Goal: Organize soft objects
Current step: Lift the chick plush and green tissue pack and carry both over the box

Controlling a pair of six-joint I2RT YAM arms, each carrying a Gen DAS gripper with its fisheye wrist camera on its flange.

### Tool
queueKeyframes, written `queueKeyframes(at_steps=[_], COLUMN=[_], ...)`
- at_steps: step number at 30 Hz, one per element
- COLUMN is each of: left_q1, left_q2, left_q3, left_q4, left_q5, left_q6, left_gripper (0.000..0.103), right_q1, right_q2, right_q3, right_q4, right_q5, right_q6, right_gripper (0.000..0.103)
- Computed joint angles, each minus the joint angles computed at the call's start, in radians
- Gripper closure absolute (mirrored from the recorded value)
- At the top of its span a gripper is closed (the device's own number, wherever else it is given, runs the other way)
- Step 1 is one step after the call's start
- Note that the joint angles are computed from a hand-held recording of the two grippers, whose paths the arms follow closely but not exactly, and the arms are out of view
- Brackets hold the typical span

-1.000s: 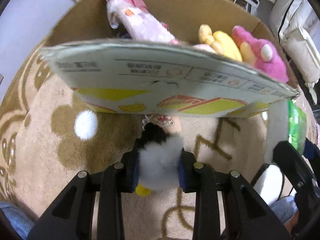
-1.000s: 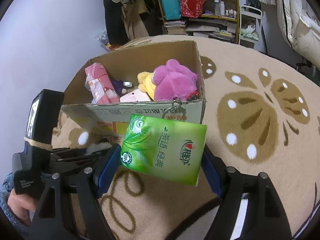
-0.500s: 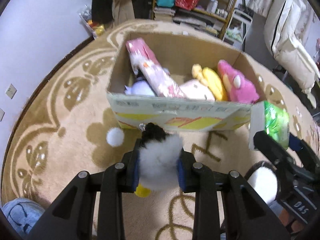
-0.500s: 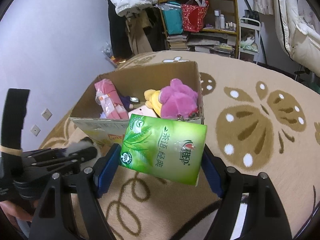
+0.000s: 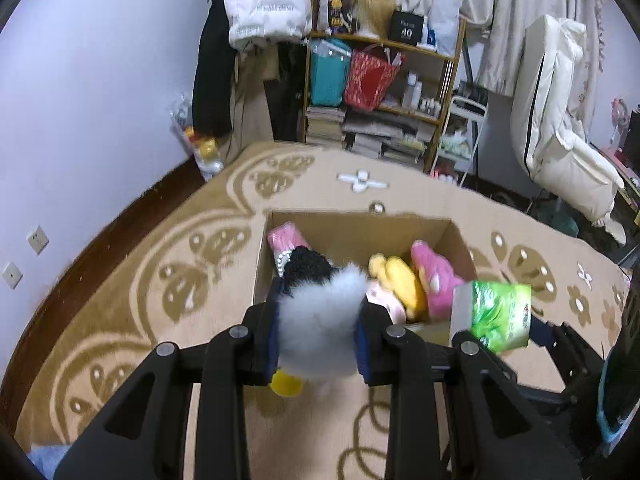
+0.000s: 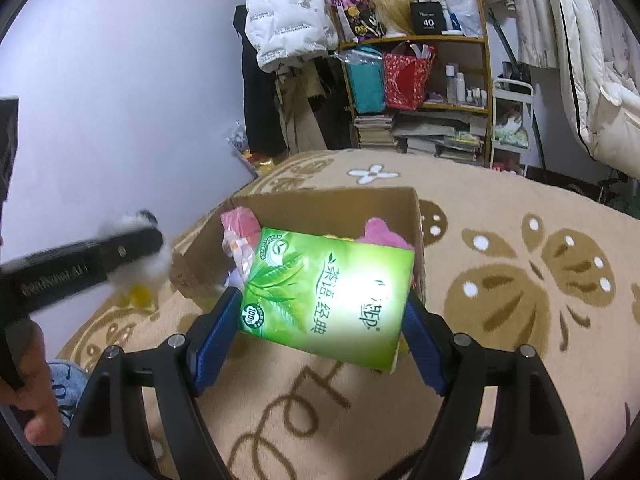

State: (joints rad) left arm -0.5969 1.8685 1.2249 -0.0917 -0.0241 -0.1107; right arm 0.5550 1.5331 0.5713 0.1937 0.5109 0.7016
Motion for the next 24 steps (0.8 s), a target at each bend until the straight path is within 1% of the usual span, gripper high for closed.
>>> queueKeyframes(at_steps=[3,9,16,20,24], left_q1=[-0.005,-0.001,0.012,0.012,0.011], left_q2=[0.043,0.115,0.186,0.223,0.264], left_q3=[0.061,0.136,0.188,0.209,0.236], left_q4=[-0.003,0.0,0.01,0.013,-0.001], left_q5=[-0.022,-0.031,-0.024,-0.031,-0.029], left_q6=[0.016,0.022,0.01,0.018,0.015], left_gripper=[0.074,0.074,0.074,0.074,0.074], right_q1=[-0.02,-0.065,-0.109,-0.122,-0.15], right_q2=[0.016,0.058,0.098,0.104,0.134], right_q3=[0.006,0.032,0.049,0.054,0.063], right_q4=[0.029,0.077,0.128,0.134,0.171], right_q5=[-0.009,-0.032,-0.06,-0.067,-0.088], right_q6=[-0.031,-0.089,-0.133,-0.142,-0.163], right_gripper=[0.021,0.021,0.021,0.021,0.021])
